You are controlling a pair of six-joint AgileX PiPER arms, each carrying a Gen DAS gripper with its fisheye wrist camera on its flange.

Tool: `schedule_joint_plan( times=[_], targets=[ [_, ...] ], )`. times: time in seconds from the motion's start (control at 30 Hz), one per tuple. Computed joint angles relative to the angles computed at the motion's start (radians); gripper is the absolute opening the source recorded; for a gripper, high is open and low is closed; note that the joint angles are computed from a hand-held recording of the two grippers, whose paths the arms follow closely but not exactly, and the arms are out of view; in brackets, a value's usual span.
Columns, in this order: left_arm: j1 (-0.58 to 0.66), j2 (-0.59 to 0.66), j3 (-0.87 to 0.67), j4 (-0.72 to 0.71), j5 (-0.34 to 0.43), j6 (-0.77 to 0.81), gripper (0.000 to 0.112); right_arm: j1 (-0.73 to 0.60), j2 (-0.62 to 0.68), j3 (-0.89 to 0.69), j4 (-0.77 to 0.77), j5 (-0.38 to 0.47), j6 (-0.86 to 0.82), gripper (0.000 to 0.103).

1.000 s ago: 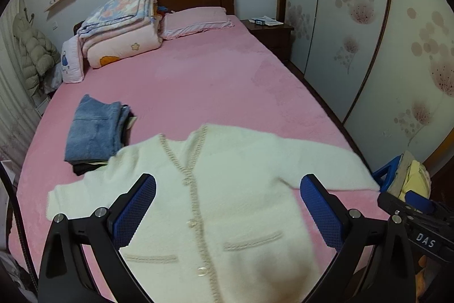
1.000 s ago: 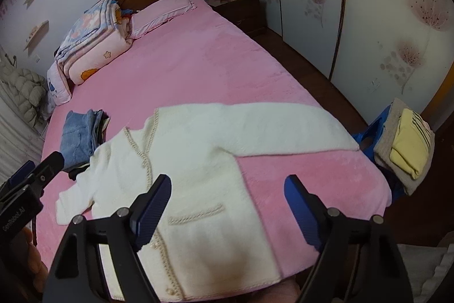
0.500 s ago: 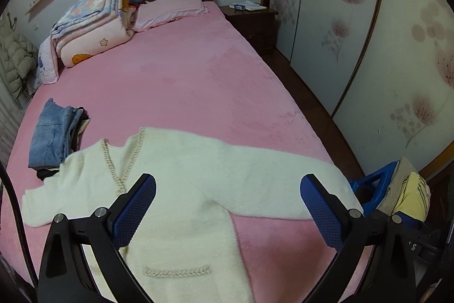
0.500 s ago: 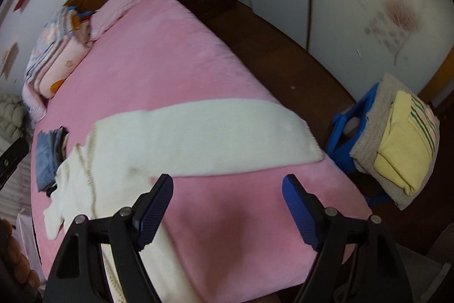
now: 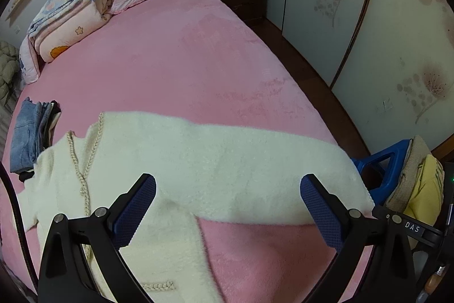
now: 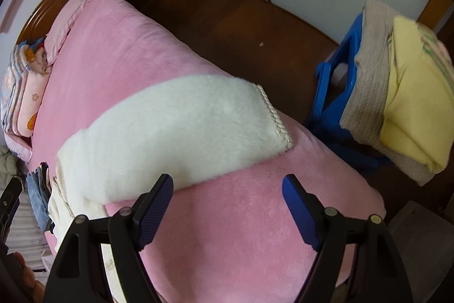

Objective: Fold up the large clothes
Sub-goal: 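Move the right tool to the cardigan sleeve cuff and grasp it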

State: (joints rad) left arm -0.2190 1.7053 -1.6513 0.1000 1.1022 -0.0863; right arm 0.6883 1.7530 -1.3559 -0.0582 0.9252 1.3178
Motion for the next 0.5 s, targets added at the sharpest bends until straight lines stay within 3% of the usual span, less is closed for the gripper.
schedule_joint_plan(
  times=[0.23,0.37,0.5],
  targets=[
    [-0.021,0.091,0.022,0.002,-0.01,-0.04,0.101,-0.085,0.003,0.207,0.165,-0.251,-0.032,0.08],
    [-0.018,0.1,0.043,-0.001,-0.023,-0.04,0.101,-0.139,0.047,0.286,0.313,-0.367,-0.1,0.074],
    [-0.009,0.104,0.045,0.005,-0.011,-0.041,0.101,-0.149,0.08,0.305,0.294,-0.449,-0.043,0.073]
  ],
)
